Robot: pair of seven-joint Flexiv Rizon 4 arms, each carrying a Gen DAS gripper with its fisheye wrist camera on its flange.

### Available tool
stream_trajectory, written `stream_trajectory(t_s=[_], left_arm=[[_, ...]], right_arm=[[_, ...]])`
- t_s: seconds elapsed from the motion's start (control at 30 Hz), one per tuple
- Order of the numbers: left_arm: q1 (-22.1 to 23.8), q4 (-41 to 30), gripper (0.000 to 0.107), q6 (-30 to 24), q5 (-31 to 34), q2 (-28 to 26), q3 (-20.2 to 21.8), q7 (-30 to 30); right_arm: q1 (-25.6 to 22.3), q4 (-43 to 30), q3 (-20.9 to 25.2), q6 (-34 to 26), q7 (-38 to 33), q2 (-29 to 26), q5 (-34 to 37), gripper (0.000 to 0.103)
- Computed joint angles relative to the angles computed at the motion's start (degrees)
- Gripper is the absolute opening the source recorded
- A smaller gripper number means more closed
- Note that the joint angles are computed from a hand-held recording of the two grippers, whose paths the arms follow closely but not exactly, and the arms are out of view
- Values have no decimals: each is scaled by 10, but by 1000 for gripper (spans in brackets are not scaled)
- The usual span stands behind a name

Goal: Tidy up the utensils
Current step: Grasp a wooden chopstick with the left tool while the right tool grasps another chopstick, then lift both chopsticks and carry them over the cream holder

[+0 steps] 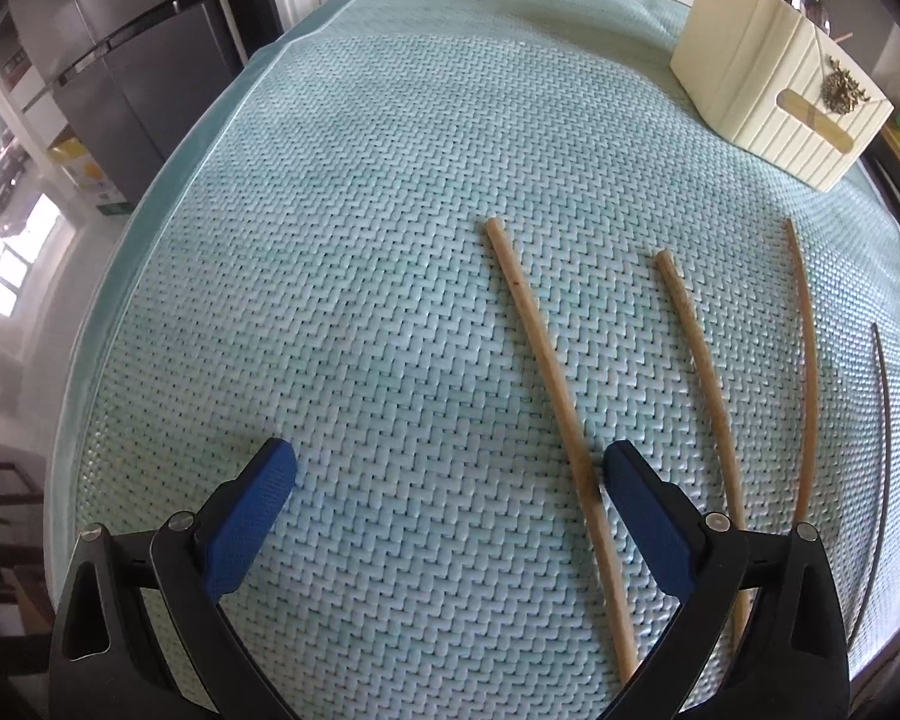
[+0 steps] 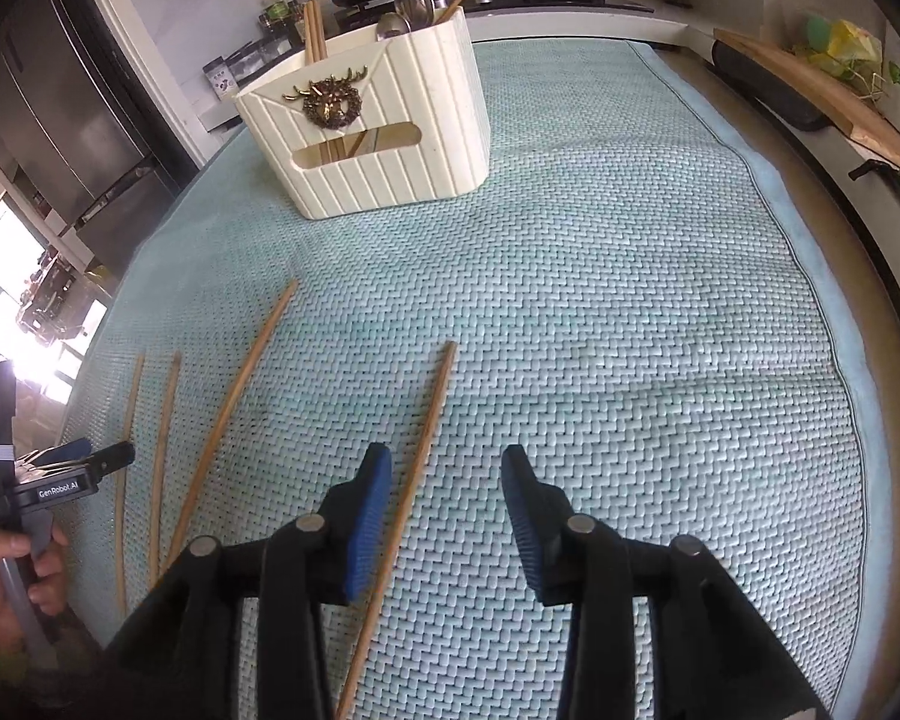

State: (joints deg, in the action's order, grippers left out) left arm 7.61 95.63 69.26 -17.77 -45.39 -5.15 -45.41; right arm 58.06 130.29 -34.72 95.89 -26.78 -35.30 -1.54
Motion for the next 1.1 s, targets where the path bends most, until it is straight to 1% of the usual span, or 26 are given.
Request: stream_trajectory(t_s=[0.13,0.23,0.27,0.3,0.33,0.4,0.47,0.53,0.57,0.6,0.63,0.67,0.7,0.73,0.8,0.87,0.9,0.93,0.97,1.0,1.03,1.1], left_arm=[[-4,-32,102,-23,3,-14,3,-1],[3,-59,101,-56,-4,-24,-2,2],[6,-70,100,-70,-8,-27,-5,5],[5,-87,95,-85,-9,-34,-3,3],[4,-98,92,-95,-10,-39,-2,3],[3,-110,85,-108,-11,-44,-1,3],[2,-126,80,-131,-10,-49,-1,7],[-4,-137,75,-141,-4,-52,4,9],[-8,-132,71,-131,0,-51,6,11],[-11,-131,61,-126,4,-51,8,13],[-13,-129,53,-120,8,-50,7,18],[-16,-129,38,-116,11,-50,6,22],[-16,-133,17,-124,12,-51,2,29],[-14,-132,11,-132,10,-50,-3,38],[-9,-128,5,-147,1,-45,-13,51],[-5,-113,5,-134,-9,-38,-20,64],[3,-105,5,-130,-22,-33,-30,73],[14,-93,5,-130,-38,-24,-41,84],[26,-70,4,-125,-55,-8,-54,97],[34,-61,4,-124,-71,1,-62,109],[41,-52,4,-123,-87,10,-70,121],[54,-33,4,-122,-120,29,-85,149]], right_arm=[[-63,-40,48,-32,-18,-3,-38,40],[-122,-82,101,-84,-29,-12,-78,40],[-130,-96,110,-102,-42,-17,-74,40],[-128,-100,101,-114,-28,-19,-108,40],[-136,-110,107,-136,-29,-18,-120,39],[-158,-124,128,-157,-28,-16,-133,40],[-168,-134,138,-181,-26,-14,-151,40],[-172,-138,141,-195,-21,-14,-173,39],[-174,-137,143,-198,-18,-12,-182,39],[-179,-137,146,-198,-14,-11,-189,38],[-182,-137,148,-198,-9,-11,-196,32],[-182,-137,147,-201,-2,-10,-206,28],[-185,-137,149,-201,4,-10,-213,18],[-185,-134,149,-201,12,-8,-222,10],[-195,-135,155,-196,21,-9,-235,9],[-211,-129,165,-165,32,-8,-243,8],[-207,-119,156,-146,46,-4,-251,6],[-194,-104,135,-117,66,0,-264,5],[-177,-90,113,-99,81,7,-271,5],[-157,-75,86,-79,93,14,-275,5],[-134,-59,56,-47,101,18,-273,5],[-94,-38,14,-21,102,30,-256,5]])
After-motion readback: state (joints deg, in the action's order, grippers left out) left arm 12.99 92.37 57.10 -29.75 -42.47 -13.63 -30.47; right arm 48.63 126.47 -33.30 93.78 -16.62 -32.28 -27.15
